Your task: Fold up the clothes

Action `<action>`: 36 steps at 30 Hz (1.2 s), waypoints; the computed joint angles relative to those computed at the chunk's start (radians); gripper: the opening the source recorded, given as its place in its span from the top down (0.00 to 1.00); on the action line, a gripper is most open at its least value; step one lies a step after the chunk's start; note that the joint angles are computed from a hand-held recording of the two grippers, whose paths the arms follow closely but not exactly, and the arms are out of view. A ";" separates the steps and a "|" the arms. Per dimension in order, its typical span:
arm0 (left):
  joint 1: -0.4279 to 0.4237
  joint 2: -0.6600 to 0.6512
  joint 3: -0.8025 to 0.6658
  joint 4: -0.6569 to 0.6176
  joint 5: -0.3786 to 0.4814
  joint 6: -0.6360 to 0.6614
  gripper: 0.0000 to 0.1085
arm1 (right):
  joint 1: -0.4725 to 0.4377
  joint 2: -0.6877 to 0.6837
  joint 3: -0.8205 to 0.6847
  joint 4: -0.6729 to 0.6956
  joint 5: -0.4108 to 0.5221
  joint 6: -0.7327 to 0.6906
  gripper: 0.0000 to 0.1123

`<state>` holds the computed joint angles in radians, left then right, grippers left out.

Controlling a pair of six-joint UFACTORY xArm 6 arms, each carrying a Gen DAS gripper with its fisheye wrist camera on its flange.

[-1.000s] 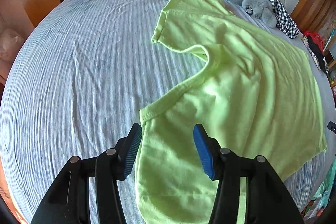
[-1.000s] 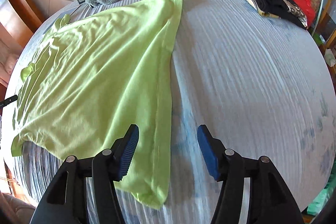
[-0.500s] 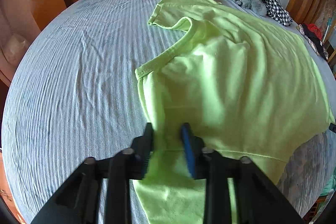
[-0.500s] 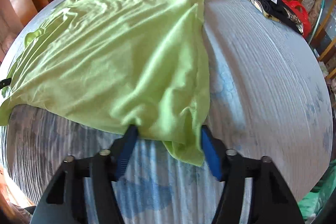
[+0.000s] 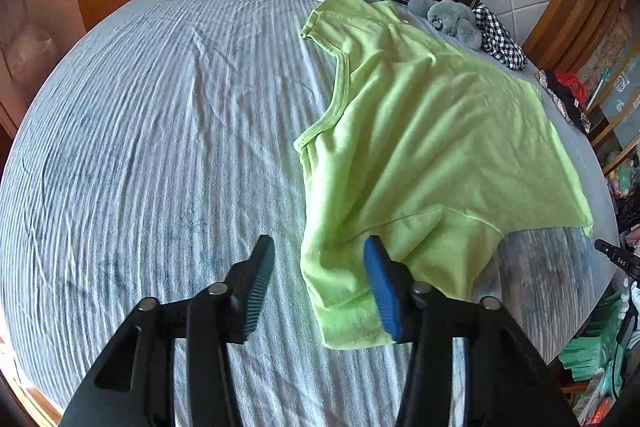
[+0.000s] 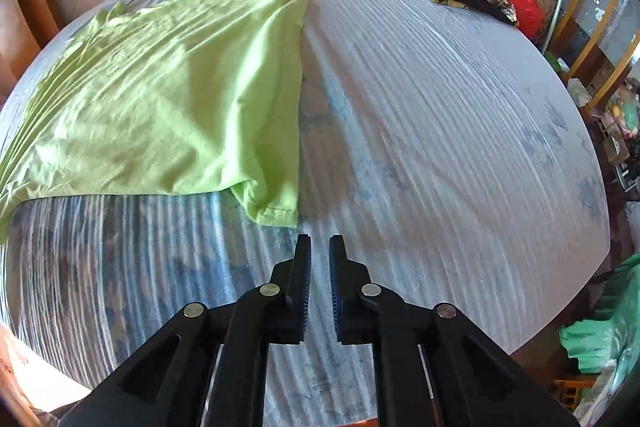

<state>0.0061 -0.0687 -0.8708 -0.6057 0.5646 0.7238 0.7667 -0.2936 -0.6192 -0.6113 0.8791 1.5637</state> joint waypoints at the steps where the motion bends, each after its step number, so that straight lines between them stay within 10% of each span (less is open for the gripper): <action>1: 0.004 -0.020 0.013 -0.017 0.009 0.032 0.45 | 0.012 0.002 -0.003 -0.018 -0.002 0.004 0.68; 3: 0.005 -0.045 0.036 -0.003 0.018 0.061 0.45 | 0.028 0.013 -0.013 -0.052 -0.011 0.013 0.37; 13: -0.045 -0.031 0.075 0.071 0.019 0.015 0.47 | 0.011 0.083 -0.055 -0.134 -0.058 0.026 0.37; 16: -0.071 -0.032 0.075 0.127 0.006 -0.019 0.93 | -0.011 0.093 -0.052 -0.147 -0.073 0.023 0.37; 18: -0.079 -0.032 0.064 0.150 0.014 -0.038 0.96 | -0.033 0.110 -0.049 -0.143 -0.109 0.010 0.37; 24: -0.072 -0.070 -0.011 0.058 0.063 -0.019 0.97 | -0.066 0.142 -0.078 -0.172 -0.126 0.032 0.90; 36: -0.114 0.314 -0.606 0.042 0.117 -0.131 0.97 | -0.275 0.167 -0.246 -0.266 -0.159 -0.140 0.91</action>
